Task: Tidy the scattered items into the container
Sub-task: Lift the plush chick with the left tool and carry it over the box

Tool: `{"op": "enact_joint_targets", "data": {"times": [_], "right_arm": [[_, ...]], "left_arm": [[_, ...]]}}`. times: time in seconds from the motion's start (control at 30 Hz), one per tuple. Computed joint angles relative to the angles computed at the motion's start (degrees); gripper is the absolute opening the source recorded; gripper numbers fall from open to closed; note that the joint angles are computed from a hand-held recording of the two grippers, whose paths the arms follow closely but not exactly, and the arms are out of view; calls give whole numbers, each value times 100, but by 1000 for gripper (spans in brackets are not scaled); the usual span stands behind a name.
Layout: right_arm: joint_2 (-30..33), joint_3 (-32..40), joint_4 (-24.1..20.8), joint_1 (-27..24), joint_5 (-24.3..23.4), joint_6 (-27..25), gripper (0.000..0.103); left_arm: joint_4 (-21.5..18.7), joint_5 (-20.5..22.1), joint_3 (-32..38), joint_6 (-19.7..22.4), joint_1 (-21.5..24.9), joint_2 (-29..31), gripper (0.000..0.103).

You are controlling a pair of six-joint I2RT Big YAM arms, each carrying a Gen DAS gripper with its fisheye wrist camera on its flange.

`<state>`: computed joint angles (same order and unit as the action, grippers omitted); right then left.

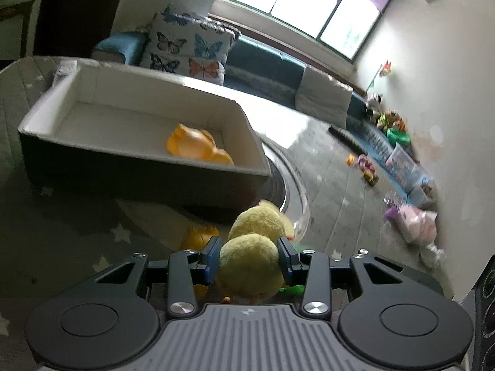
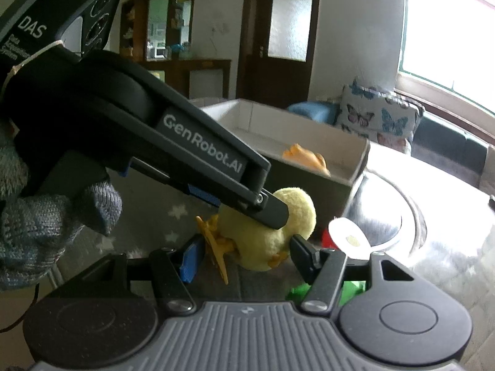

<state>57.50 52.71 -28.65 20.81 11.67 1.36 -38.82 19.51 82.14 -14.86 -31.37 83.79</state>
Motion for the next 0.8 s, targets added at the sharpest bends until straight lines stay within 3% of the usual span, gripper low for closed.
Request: {"op": "enact_joint_targets", "data": {"times": [0.37,0.5,0.8], "right_arm": [[824,956,491,-229,-417,-830,62],[1384,1513,456,-486,-840,-987,62],[2355,2234,285,-825,-1274,-979,62]], "left_arm": [[140,-393,829,-317,290,282,42],[-59,-474,1439,-472,411,729,42],[-616,-523,2617,-692,597,1768,42]]}}
